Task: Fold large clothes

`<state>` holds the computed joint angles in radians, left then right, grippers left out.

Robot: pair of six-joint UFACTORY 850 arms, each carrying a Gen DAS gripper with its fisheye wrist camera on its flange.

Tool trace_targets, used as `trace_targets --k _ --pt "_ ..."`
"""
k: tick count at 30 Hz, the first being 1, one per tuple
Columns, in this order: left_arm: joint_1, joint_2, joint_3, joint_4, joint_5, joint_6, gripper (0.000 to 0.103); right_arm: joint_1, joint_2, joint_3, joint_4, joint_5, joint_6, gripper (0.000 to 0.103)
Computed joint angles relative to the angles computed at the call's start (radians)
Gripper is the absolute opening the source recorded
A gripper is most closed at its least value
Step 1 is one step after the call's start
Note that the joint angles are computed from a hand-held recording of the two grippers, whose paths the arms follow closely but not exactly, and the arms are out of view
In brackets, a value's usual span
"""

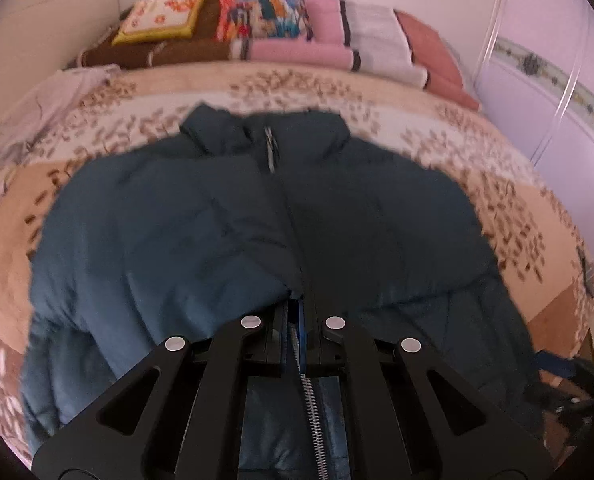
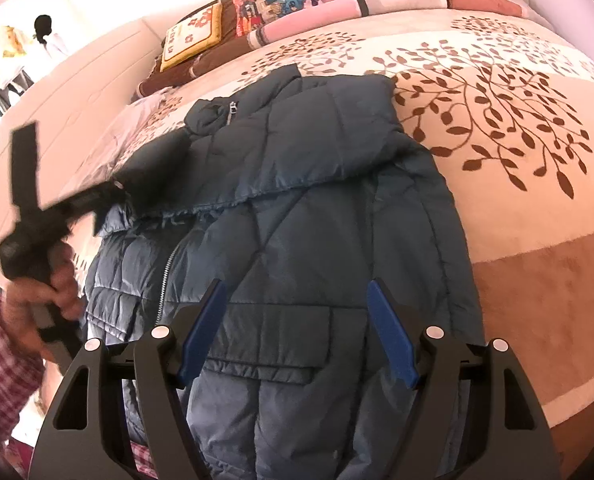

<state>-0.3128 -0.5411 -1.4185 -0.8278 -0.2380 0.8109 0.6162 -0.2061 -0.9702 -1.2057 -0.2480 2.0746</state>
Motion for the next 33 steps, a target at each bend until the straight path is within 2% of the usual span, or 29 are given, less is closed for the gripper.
trace_targets --k 3,4,5,6,7,8,11,18,21,23,25,28,31,33 --pt "-0.011 -0.024 -0.011 0.148 -0.012 -0.156 0.006 -0.003 -0.003 0.001 0.011 0.011 -0.008 0.072" --pt "-0.01 -0.029 -0.015 0.164 -0.033 -0.178 0.012 -0.004 -0.005 -0.001 0.023 0.013 -0.022 0.072" --pt "-0.007 -0.033 -0.02 0.173 -0.062 -0.192 0.025 -0.003 -0.008 -0.005 0.04 0.015 -0.042 0.072" --pt "-0.004 -0.034 -0.022 0.162 -0.084 -0.183 0.034 -0.002 -0.01 -0.008 0.05 0.015 -0.055 0.072" --pt "-0.001 -0.032 -0.019 0.14 -0.106 -0.163 0.049 -0.001 -0.012 -0.01 0.061 0.015 -0.07 0.072" --pt "0.001 -0.022 -0.008 0.112 -0.118 -0.131 0.058 0.001 -0.014 -0.014 0.077 0.013 -0.089 0.072" --pt "0.003 0.012 0.031 0.056 -0.127 -0.046 0.069 0.007 -0.024 -0.029 0.13 0.005 -0.147 0.072" --pt "0.069 0.108 0.126 -0.076 -0.233 0.077 0.073 0.025 -0.062 -0.103 0.235 -0.022 -0.317 0.072" --pt "0.111 0.167 0.192 -0.129 -0.239 0.139 0.073 0.038 -0.099 -0.169 0.292 -0.037 -0.427 0.072" --pt "0.14 0.206 0.236 -0.136 -0.217 0.15 0.073 0.047 -0.129 -0.215 0.325 -0.042 -0.497 0.072" --pt "0.165 0.245 0.282 -0.116 -0.156 0.13 0.073 0.061 -0.174 -0.283 0.372 -0.05 -0.597 0.072" --pt "0.193 0.273 0.316 0.006 -0.072 0.004 0.073 0.079 -0.247 -0.387 0.452 -0.06 -0.75 0.073" --pt "0.225 0.287 0.336 0.028 -0.04 -0.037 0.073 0.105 -0.331 -0.507 0.511 -0.091 -0.883 0.074" --pt "0.249 0.288 0.343 0.014 -0.033 -0.039 0.073 0.13 -0.401 -0.605 0.498 -0.143 -0.938 0.076"
